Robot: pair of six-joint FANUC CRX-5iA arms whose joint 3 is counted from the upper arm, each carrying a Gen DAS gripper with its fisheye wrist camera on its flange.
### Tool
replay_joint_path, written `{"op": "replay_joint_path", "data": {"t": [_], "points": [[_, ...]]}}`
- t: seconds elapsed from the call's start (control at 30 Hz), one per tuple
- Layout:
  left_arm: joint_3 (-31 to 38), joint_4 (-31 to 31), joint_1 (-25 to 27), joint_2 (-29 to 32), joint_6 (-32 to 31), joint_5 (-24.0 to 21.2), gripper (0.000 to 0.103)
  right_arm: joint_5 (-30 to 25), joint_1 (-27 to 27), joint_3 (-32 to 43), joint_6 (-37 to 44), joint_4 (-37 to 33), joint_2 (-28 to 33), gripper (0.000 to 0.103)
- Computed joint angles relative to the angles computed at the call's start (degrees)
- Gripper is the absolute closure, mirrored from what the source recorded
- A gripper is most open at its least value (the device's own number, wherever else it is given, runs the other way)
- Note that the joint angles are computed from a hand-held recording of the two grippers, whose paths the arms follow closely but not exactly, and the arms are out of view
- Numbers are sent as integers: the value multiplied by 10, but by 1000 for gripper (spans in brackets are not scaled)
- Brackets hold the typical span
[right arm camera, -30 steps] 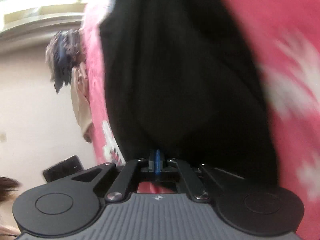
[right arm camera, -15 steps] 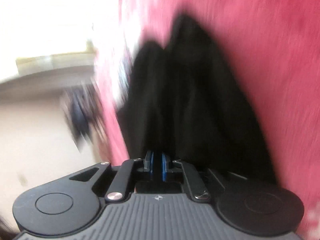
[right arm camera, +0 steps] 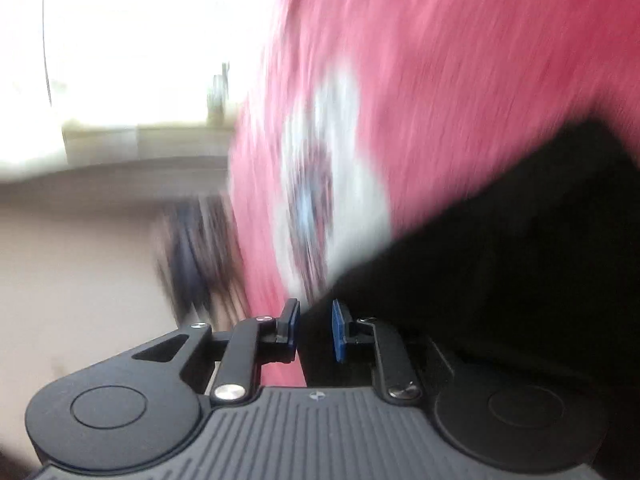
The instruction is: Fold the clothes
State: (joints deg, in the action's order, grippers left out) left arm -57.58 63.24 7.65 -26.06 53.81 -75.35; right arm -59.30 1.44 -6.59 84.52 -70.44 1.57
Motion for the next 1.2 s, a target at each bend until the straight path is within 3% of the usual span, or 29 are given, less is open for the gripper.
{"op": "replay_joint_path", "data": {"t": [0.1, 0.17, 0.2, 0.27, 0.33, 0.4, 0.43, 0.47, 0.57, 0.7, 0.73, 0.8, 0.83, 0.87, 0.93, 1.0, 1.1, 1.2], "points": [[-2, 3, 4, 6, -2, -6, 60, -63, 11, 46, 20, -4, 31, 76], [-3, 3, 6, 6, -6, -10, 60, -123, 44, 88, 40, 6, 67, 66], [-4, 2, 7, 3, -7, -11, 60, -119, 59, 102, 34, 27, 75, 66], [-1, 3, 1, 5, -5, -6, 60, -89, 90, 117, 24, 71, 83, 74], [2, 5, -6, 6, -1, -1, 60, 10, 75, 71, -12, 66, 48, 78], [2, 6, -6, 7, 1, -2, 60, 129, 66, 17, -70, 93, -6, 74], [2, 6, -5, 9, 2, -3, 60, 154, 51, 0, -74, 83, -25, 74], [1, 9, -4, 11, 2, -5, 60, 148, 24, -12, -51, 44, -39, 73], [-2, 15, 3, 19, 5, -15, 59, 24, -68, -24, 24, -52, -59, 63], [-2, 14, 3, 15, 7, -16, 59, -109, -71, 2, 42, -30, -30, 56], [-1, 11, 2, 13, 10, -15, 59, -107, -51, 5, 29, 3, -26, 56], [2, 5, 0, 9, 17, -12, 59, -81, -54, -17, 23, 46, -45, 66], [3, 2, 0, 8, 20, -10, 59, -64, -70, -36, 28, 31, -52, 78], [5, 0, -1, 7, 26, -9, 59, -46, -97, -64, 23, 16, -71, 81], [9, -6, -1, 7, 38, -9, 59, 60, -114, -111, -24, 35, -128, 77], [18, -19, 6, 8, 47, -17, 59, 83, -151, -125, -44, 37, -158, 77], [39, -44, 1, 10, 51, -18, 58, -59, -215, -68, 18, 28, -152, 77], [47, -52, -15, 13, 57, -5, 56, -207, -178, 20, 52, 54, -107, 73]]}}
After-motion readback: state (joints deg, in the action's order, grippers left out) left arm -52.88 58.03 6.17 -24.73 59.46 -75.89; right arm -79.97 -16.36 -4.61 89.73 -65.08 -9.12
